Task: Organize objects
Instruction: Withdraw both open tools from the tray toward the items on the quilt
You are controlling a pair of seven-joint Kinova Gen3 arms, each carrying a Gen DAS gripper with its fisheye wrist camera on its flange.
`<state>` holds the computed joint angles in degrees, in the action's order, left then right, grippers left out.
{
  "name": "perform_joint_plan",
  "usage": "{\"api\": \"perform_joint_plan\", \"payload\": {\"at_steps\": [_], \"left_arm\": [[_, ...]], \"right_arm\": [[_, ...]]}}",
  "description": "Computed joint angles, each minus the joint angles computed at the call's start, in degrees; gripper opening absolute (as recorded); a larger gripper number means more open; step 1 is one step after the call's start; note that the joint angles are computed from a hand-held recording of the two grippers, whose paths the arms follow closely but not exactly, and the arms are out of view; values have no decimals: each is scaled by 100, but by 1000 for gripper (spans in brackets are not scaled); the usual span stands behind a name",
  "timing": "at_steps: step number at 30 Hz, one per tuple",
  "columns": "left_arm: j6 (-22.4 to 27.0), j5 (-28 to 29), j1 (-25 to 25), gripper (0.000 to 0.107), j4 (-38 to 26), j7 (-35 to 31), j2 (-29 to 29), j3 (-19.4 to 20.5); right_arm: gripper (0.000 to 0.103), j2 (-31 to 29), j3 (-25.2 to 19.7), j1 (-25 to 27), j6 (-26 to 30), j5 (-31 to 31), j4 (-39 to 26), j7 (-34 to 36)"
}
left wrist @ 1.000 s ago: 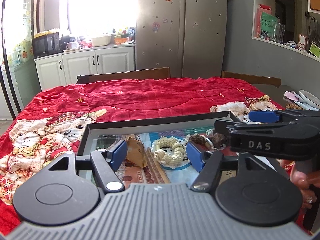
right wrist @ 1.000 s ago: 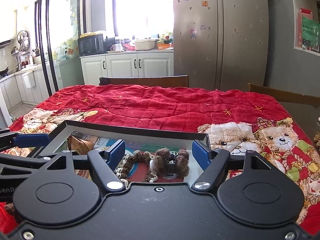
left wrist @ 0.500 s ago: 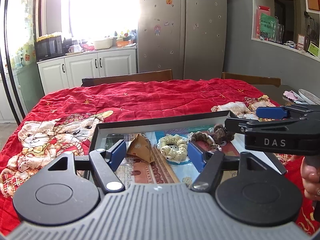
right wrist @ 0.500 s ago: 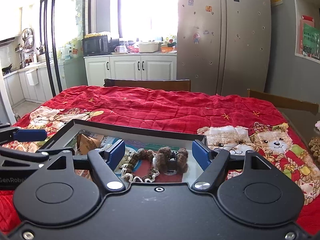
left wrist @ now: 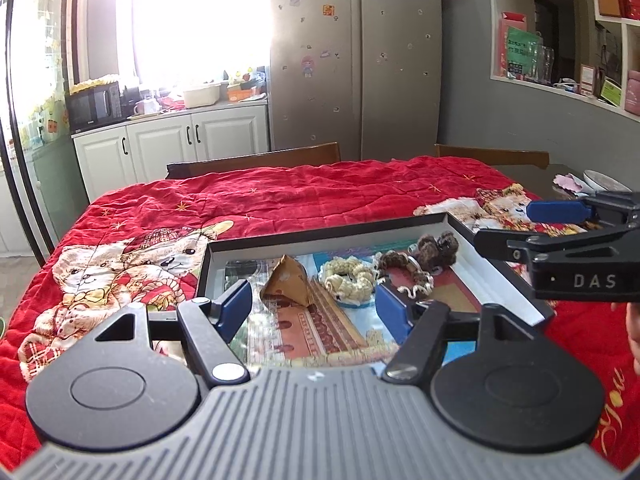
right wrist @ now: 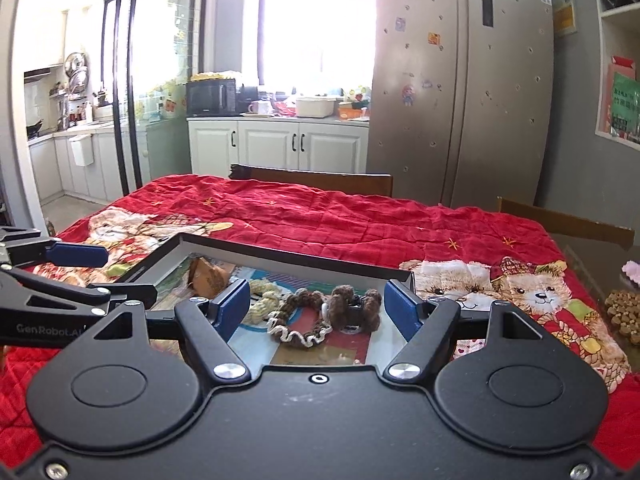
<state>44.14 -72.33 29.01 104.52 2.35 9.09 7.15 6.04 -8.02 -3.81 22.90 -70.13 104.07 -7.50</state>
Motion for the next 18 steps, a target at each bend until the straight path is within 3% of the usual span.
{"api": "perform_joint_plan", "payload": {"at_steps": [6, 18], "left_arm": [[76, 5, 76, 81, 254, 36, -193, 131], [-77, 49, 89, 81, 732, -6, -587, 500]], "right_arm": [[73, -265, 263, 100, 676, 92, 147, -48], [73, -769, 743, -14, 1052, 218, 717, 360]]}}
